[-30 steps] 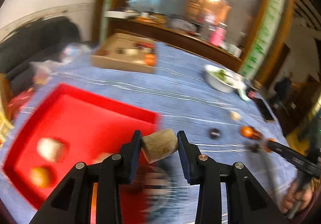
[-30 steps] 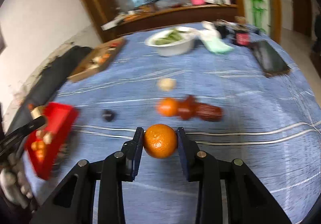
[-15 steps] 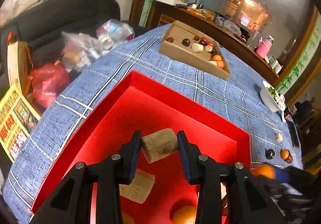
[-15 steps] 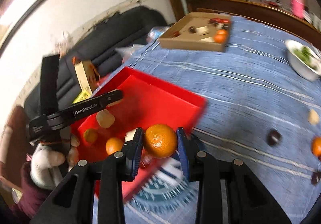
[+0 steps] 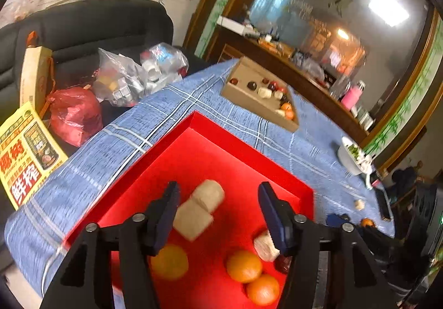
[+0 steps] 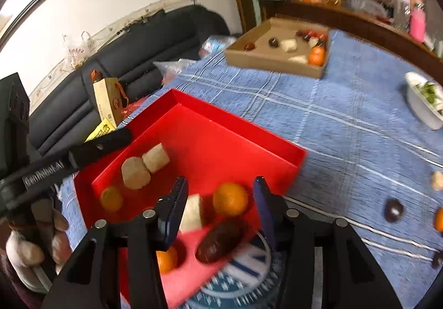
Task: Organize fruits
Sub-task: 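Grasp an orange with the left tool while the right tool grasps a dark red date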
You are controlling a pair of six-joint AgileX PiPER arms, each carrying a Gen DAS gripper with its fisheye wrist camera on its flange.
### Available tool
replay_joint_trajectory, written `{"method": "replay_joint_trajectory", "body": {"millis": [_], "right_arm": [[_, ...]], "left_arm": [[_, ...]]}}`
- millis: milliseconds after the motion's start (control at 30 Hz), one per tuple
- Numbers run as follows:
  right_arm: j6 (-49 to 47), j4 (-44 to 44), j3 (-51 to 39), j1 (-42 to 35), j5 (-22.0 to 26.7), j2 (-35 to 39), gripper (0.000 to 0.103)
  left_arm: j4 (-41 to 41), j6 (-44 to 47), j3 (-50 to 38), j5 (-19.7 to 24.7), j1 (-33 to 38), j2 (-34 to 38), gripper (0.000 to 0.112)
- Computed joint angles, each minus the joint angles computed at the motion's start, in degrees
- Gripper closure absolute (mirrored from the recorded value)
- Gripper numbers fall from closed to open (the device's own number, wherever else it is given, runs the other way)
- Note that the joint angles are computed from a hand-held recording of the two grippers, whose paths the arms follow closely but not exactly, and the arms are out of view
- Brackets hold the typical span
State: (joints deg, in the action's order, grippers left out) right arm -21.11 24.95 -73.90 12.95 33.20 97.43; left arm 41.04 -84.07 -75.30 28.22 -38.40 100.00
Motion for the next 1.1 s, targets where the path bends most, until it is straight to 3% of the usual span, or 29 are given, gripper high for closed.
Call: {"method": "replay_joint_trajectory", "body": {"millis": [100,200,400,700,900,1033,1100], "right_arm": [[-0.9,0.7,7.9,-0.9,-3.2,-6.3,0.045],[-4.4,4.1,13.9,-2.2,-4.1,-10.7,0.045],[-11.4,9.4,20.7,-7.5,-3.6,-15.6,0.045],[-29.8,21.1,26.3,-30.6,3.1,-19.9,0.044],[-36.1,20.9,18.5,-51.9,6.3,-13.6,0.044],[-31.0,18.0,8.0,-56.5,9.5,-4.5,0.044],[-29.5,18.4,3.6,-56.7,10.6,-0.1,0.044]], "left_arm": [[8.7,-12.0,4.0,1.9,-3.6,-3.1,0.047],[10.3,-15.0,4.3,3.3,-5.5,-3.7,0.046],[9.9,-12.9,0.9,7.5,-10.2,-2.6,0.046],[3.4,-1.8,-12.6,13.2,-15.5,4.9,0.046],[-2.3,7.3,-23.2,14.9,-17.0,12.3,0.046],[-11.7,18.1,-35.2,16.5,-17.2,20.7,0.046],[-15.3,23.4,-43.4,19.7,-17.8,25.7,0.046]]}}
